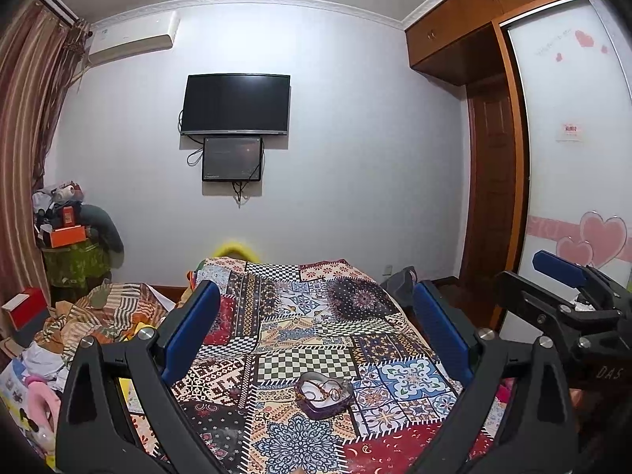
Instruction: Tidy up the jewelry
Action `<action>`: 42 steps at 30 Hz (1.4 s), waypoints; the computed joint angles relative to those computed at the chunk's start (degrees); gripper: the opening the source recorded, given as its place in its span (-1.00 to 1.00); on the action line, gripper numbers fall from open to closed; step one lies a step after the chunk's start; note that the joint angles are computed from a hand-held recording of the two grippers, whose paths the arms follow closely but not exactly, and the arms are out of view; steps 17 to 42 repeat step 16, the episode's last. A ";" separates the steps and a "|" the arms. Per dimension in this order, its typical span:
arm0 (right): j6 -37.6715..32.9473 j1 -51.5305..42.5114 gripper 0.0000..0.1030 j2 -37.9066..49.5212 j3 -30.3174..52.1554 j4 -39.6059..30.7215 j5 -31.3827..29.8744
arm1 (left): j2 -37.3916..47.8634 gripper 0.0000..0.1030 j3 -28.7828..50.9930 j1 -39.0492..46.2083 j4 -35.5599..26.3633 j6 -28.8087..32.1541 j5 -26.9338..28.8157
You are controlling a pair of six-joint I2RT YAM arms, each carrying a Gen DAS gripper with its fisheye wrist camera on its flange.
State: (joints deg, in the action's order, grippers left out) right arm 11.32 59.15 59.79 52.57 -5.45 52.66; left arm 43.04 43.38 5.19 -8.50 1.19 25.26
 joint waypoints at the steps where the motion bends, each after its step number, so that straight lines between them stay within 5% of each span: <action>1: -0.02 0.01 1.00 -0.02 0.04 -0.05 0.03 | -0.04 0.91 -0.07 -0.15 0.01 0.11 -0.19; 42: 0.82 -2.04 1.00 0.71 0.28 -0.41 -2.03 | 1.70 0.93 -0.36 -1.09 0.93 0.12 -1.14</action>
